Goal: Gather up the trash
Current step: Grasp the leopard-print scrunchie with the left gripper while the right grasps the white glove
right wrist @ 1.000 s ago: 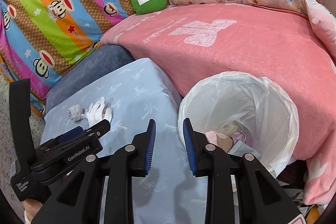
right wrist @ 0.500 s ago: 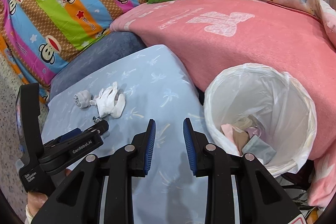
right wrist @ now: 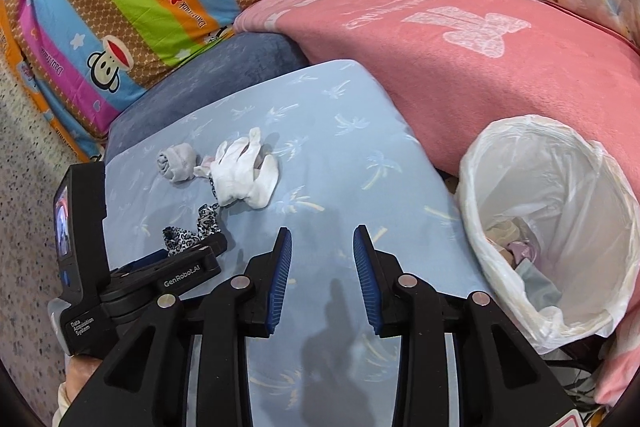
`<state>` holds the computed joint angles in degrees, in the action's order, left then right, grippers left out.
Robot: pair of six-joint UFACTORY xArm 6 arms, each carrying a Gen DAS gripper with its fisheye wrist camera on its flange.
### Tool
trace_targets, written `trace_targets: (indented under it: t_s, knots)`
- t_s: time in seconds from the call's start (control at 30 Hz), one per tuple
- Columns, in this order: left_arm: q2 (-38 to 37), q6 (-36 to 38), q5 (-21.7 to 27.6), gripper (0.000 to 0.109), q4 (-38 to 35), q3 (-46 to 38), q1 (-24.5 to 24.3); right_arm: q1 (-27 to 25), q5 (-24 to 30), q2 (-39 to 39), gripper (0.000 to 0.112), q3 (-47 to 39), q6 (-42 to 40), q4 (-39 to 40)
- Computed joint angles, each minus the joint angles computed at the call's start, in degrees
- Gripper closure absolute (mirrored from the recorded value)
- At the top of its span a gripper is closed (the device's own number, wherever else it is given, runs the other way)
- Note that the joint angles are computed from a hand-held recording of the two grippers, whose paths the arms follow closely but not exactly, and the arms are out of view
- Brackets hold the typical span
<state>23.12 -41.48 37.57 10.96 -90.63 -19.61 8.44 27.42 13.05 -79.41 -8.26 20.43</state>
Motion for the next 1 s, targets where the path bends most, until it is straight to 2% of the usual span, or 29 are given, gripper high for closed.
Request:
trace_targets:
  t_s: [0.1,0.2,0.27,0.33,0.43,0.6,1.0]
  knots:
    - [0.13,1.18,-0.89,0.027,-2.21,0.35,0.67,0.61,0.8,1.68,0.08,-1.78,0.53,-0.56]
    - [0.22,3.29,-1.4,0.044,-5.08,0.7,1.38,1.14,1.52,3.21,0.08,-3.47,0.93,-1.02]
    - [-0.31,3.32,-2.26,0.051,-5.18,1.66,1.7,1.55,2.15,4.55,0.08,-5.07,1.23,-1.33]
    - [-0.52,4.15,-2.5,0.071,-5.64,1.96,1.92,2.01,2.74,5.99,0.08,-6.78,1.48,-1.58]
    - [-1.06,5.08,-2.78,0.093,-7.34,2.63,2.57,2.75,3.74,8.28,0.08,-9.69,1.36,-1.37]
    - [-2.13,3.54,-3.69,0.101,-5.46,3.41,3.94,4.09,5.7,12.79,0.08,-15.55,1.69,-1.67]
    - [-1.12,2.62,-3.64,0.1,-2.46,0.75,5.85,5.82,12.58,26.66,0.069,-34.79,5.63,-1.87]
